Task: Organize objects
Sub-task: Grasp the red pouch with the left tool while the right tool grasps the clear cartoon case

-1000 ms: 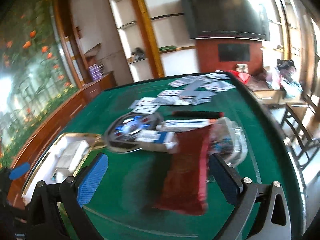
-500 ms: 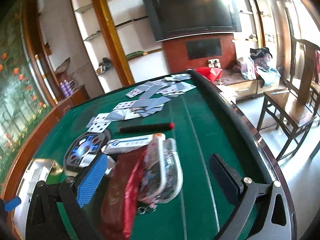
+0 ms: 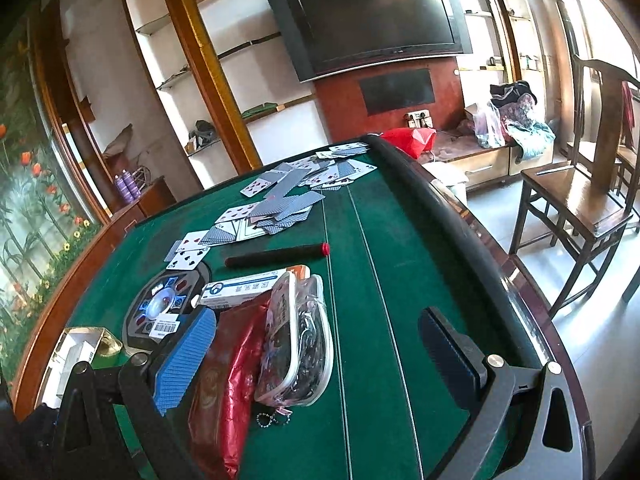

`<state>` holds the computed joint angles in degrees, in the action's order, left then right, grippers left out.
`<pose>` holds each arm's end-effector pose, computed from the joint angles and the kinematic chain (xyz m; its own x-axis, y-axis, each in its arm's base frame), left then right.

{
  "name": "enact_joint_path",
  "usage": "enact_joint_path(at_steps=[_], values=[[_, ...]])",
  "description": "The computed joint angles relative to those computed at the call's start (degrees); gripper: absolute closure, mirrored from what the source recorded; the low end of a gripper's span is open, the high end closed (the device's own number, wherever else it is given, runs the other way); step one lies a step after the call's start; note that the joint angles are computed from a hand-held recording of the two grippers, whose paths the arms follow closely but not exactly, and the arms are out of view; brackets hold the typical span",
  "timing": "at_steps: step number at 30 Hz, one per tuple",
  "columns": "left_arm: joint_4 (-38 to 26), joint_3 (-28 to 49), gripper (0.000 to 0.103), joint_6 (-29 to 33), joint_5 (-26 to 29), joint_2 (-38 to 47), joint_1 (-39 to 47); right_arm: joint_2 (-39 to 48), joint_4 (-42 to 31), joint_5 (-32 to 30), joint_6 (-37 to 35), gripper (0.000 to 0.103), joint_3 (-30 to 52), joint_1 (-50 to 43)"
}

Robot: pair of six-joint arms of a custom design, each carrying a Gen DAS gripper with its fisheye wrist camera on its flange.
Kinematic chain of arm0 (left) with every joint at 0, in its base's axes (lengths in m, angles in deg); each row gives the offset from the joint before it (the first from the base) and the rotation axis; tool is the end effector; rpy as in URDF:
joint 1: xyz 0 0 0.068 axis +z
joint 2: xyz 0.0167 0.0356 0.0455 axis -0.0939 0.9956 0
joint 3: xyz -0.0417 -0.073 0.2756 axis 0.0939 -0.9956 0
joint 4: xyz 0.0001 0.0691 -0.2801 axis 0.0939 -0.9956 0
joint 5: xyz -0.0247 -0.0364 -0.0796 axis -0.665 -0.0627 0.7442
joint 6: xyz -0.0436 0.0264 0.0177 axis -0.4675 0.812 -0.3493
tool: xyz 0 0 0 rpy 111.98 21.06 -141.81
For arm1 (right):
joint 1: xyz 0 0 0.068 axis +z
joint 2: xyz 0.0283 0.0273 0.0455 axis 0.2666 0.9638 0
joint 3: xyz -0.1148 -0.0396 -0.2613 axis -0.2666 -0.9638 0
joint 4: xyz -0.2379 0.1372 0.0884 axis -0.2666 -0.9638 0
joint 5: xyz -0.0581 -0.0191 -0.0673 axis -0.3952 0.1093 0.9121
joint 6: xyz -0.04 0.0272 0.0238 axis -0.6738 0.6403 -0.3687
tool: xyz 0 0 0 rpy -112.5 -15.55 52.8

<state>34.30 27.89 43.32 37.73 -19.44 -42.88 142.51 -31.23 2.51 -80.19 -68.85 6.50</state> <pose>0.1286 -0.0827 0.0828 -0.7803 -0.0229 -0.6250 0.0031 0.9992 -0.0404 0.2047 -0.0180 0.1017 -0.6237 0.1660 -0.7639 -0.1199 0.9453 0.3033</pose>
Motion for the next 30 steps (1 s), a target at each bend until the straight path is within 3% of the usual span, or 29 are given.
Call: enact_joint_path(at_steps=[2, 4, 11, 18, 19, 20, 23, 25, 30], values=[[1.5, -0.5, 0.005, 0.1, 5.0, -2.7, 3.3, 0.4, -0.7, -1.2, 0.4, 0.000, 0.4, -1.1], [5.0, 0.6, 0.005, 0.0, 7.7, -0.1, 4.9, 1.1, -1.1, -2.1, 0.6, 0.000, 0.7, -2.1], [18.7, 9.4, 0.005, 0.2, 5.9, 22.0, -0.6, 2.9, -2.1, -3.3, 0.8, 0.000, 1.9, -3.4], [18.6, 20.9, 0.005, 3.4, 5.7, 39.7, -0.5, 2.9, -0.9, -0.5, 0.6, 0.000, 1.5, -2.2], [19.4, 21.6, 0.007, 4.6, 6.3, 41.3, -0.5, 2.9, -0.7, 0.0, 0.4, 0.000, 1.4, -1.9], [21.4, 21.1, 0.028, 5.8, 7.3, 42.2, -0.4, 2.8, -0.7, 0.3, 0.4, 0.000, 1.4, -1.7], [24.1, 18.0, 0.049, 6.7, 8.7, 40.1, 0.2, 2.9, 0.2, 2.6, 0.1, 0.000, 1.0, -0.6], [25.1, 15.0, 0.053, 7.3, 11.0, 37.3, 1.3, 3.8, 0.7, 3.1, -0.2, 0.000, 1.2, -0.4], [19.6, 4.1, 0.054, 6.8, 9.4, 22.9, 0.4, 5.9, 1.1, 4.3, -0.2, 0.000, 1.8, -0.1]])
